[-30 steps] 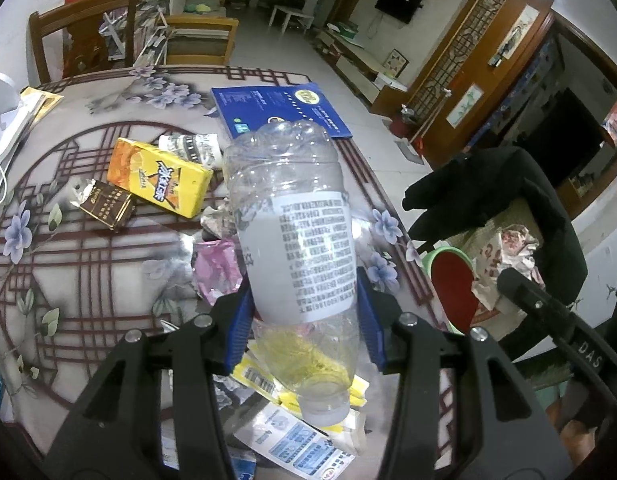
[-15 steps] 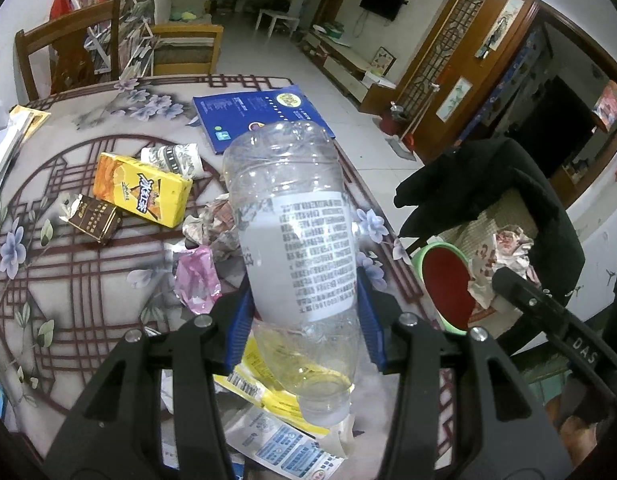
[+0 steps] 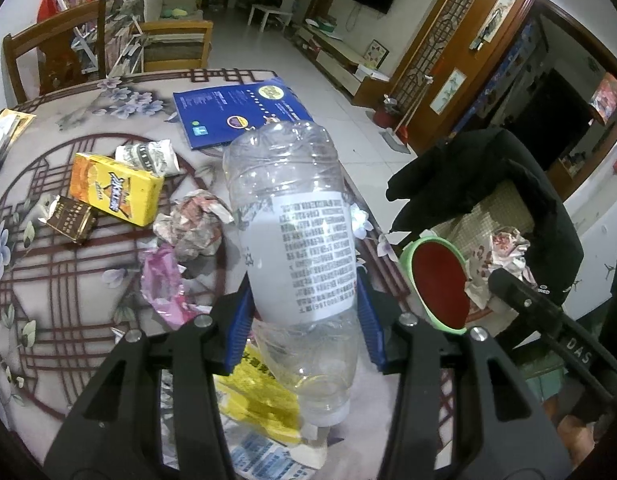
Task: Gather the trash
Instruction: 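Lift the bottle and crumpled foil and move toward the red bin, then open both tools over the red bin to drop bottle and foil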
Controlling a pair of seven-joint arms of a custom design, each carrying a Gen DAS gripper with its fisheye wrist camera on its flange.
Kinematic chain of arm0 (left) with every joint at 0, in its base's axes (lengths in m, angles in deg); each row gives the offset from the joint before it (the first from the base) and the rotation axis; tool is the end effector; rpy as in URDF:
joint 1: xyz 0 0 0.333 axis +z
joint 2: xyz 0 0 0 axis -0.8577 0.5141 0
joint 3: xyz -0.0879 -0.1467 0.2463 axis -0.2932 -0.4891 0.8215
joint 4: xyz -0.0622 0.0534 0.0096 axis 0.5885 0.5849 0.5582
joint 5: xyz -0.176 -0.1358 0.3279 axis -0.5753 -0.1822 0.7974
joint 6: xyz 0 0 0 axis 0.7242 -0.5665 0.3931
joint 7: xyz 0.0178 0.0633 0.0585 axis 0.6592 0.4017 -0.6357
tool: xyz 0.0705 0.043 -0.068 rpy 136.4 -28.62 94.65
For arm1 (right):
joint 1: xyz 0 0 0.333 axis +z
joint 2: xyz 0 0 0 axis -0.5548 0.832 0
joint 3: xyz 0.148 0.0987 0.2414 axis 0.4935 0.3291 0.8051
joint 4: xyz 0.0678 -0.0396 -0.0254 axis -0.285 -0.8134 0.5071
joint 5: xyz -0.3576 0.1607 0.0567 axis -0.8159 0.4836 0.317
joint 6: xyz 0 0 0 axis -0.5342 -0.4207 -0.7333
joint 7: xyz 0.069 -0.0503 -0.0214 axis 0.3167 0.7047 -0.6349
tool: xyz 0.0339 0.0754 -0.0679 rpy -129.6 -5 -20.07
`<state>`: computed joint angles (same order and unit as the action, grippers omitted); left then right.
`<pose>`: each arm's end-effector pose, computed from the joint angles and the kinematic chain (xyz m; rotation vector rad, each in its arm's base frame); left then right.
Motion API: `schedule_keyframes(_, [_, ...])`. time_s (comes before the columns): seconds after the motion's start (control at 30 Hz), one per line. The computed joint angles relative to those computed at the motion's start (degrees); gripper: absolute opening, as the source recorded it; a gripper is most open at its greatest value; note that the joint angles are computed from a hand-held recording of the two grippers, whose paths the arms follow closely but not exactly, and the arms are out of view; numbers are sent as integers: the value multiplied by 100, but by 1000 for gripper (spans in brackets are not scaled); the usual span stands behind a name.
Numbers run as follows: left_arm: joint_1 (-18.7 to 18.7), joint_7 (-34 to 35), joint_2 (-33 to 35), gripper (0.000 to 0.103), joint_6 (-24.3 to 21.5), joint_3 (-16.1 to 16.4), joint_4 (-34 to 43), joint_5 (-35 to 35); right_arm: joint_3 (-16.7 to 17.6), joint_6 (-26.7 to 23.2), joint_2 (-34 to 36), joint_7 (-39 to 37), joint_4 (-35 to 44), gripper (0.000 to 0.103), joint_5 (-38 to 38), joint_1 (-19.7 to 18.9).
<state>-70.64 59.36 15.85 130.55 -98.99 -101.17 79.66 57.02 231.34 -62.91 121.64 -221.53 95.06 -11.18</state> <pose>0.4261 -0.2949 0.5772 -2.1273 1.6967 -0.9484 0.4437 0.1621 0.5929 -1.7838 1.6052 -0.2799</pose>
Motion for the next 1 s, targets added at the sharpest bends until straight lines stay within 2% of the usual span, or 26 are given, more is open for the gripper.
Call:
schedule_keyframes(0.23, [-3, -350, 329, 46, -197, -144, 365, 335, -254, -43, 158, -431, 85, 47, 260, -14])
schedule_keyframes(0.43, [-157, -638, 717, 46, -433, -152, 797, 698, -412, -76, 325, -825, 160, 47, 552, -174])
schedule_keyframes(0.67, [-613, -428, 1568, 46, -433, 38, 1549, 614, -492, -190, 615, -942, 287, 49, 508, -684])
schedule_keyframes(0.87, [-1130, -65, 2506, 46, -497, 242, 2545, 498, -544, -199, 1073, -1009, 516, 49, 285, -1161])
schedule_keyframes(1.0, [-1436, 378, 3164, 46, -556, 369, 3314, 274, -531, -66, 1432, -1003, 735, 73, 184, -1457])
